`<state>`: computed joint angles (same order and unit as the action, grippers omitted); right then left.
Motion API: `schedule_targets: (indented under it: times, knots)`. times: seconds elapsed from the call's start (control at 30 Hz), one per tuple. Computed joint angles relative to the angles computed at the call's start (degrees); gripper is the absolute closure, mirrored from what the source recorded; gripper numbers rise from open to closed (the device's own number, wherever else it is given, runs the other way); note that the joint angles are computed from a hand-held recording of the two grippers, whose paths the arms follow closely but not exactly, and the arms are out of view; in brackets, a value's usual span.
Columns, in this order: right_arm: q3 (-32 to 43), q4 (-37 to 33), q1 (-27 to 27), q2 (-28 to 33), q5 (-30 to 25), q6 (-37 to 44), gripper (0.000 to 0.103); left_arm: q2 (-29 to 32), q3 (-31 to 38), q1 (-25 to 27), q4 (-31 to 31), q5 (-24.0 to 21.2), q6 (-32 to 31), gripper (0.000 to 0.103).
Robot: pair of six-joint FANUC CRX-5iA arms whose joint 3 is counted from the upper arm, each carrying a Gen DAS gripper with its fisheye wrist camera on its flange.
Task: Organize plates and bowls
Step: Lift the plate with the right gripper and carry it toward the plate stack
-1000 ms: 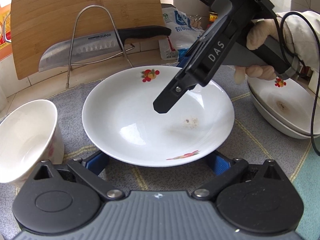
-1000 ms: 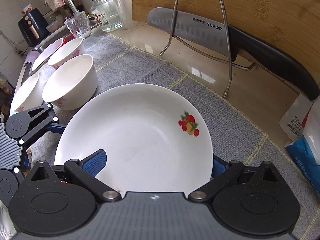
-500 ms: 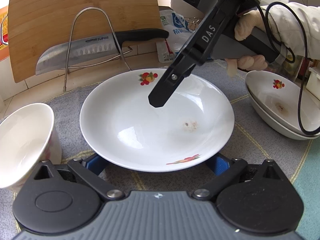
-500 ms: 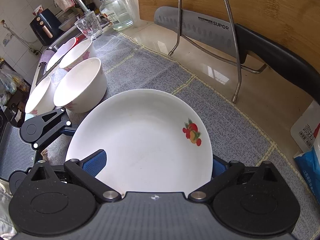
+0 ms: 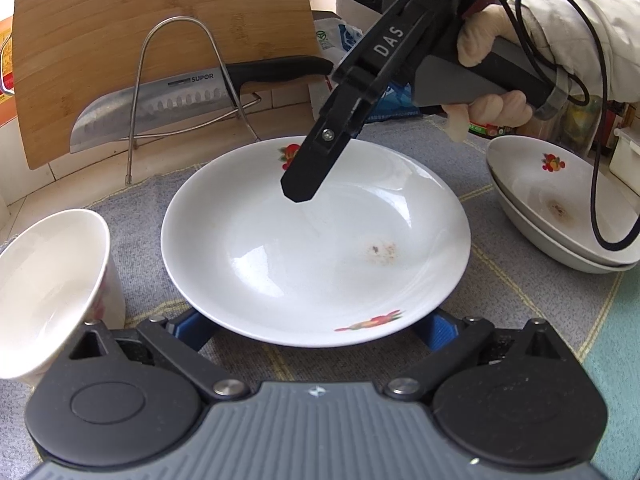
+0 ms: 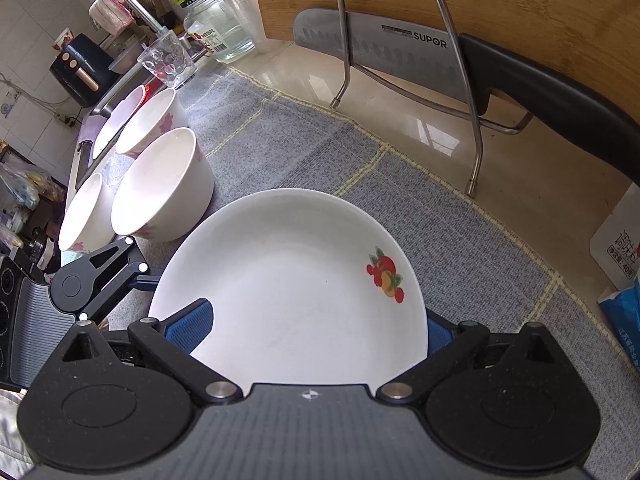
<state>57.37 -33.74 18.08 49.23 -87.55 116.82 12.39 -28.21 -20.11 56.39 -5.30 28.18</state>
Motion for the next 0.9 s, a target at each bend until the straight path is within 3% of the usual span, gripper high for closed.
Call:
schedule_targets:
  times: [0.1,0.33,0.43,0.9]
  knots:
    - [-1.14,-0.44,-0.12,-0.77,0.20,-0.33,0.000,-0.14,1.42,1.76,-7.46,-2.69,5.88,0.003]
    - [-6.03,-0.29,0.21,-4.04,2.05,-0.84,0.000,-2.10,0.86,2.45,-8.70,-4.98,5.36,0.003]
    - [-8.65,-0.26,0.37,-5.82,2.93,-0.59,0.000,-2.84,1.57,3.36,-13.23,-7.11,8.81,0.003]
    - [-22.26,-0.39,0.98,-16.12,8.55,0.00,0.000,-8.86,-0.57,3.58,-17.72,-11.22,11.82,0.003]
